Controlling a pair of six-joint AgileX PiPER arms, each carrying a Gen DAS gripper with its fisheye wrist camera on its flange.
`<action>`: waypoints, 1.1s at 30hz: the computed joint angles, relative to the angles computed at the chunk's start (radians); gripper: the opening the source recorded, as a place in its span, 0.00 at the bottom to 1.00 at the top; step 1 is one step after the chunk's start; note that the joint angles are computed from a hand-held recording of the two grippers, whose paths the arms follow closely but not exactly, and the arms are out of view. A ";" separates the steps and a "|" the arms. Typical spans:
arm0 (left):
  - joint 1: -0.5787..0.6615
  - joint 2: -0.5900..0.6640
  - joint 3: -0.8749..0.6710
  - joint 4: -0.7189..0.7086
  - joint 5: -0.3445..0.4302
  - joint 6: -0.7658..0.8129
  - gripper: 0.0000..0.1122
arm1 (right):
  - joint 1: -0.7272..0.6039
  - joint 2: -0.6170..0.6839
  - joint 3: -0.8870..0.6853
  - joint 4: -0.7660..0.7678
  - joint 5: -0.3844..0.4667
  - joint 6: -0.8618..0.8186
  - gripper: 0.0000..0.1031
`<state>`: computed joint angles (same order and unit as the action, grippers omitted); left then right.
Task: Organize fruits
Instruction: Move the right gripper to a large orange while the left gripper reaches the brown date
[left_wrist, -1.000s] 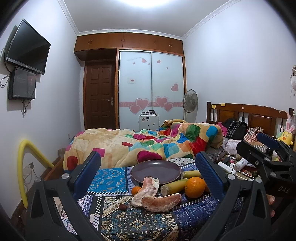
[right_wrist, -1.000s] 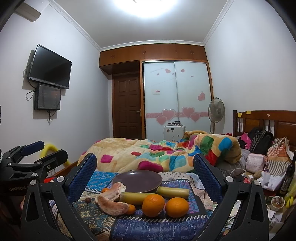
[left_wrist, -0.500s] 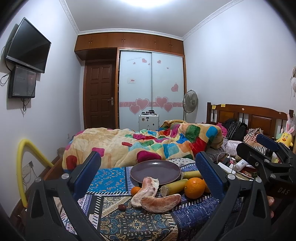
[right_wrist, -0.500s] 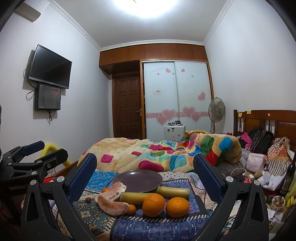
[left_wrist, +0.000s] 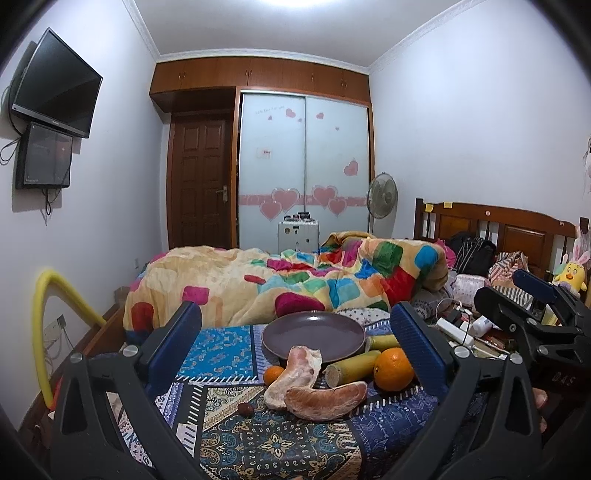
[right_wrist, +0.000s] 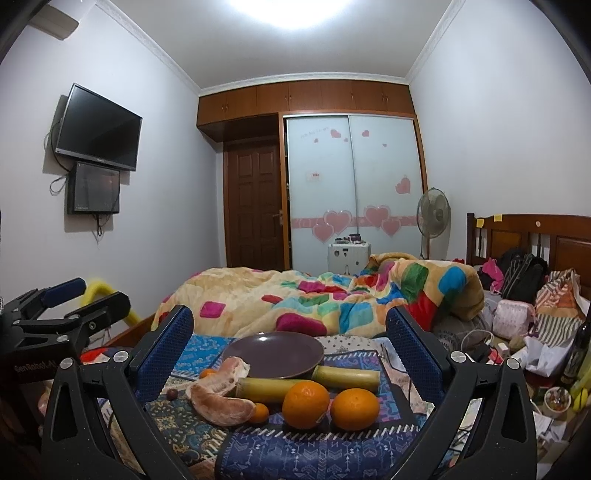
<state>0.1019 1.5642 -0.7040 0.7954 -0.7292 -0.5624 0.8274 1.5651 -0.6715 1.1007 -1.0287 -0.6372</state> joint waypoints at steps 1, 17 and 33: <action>0.002 0.007 -0.006 0.007 0.009 -0.002 0.92 | -0.009 0.005 -0.002 0.001 0.007 0.001 1.00; -0.049 0.342 -0.367 0.405 0.350 -0.404 0.92 | -0.278 0.165 -0.045 -0.015 0.320 -0.102 1.00; -0.006 0.528 -0.515 0.804 0.348 -0.744 0.77 | -0.427 0.228 -0.089 -0.142 0.519 -0.037 0.95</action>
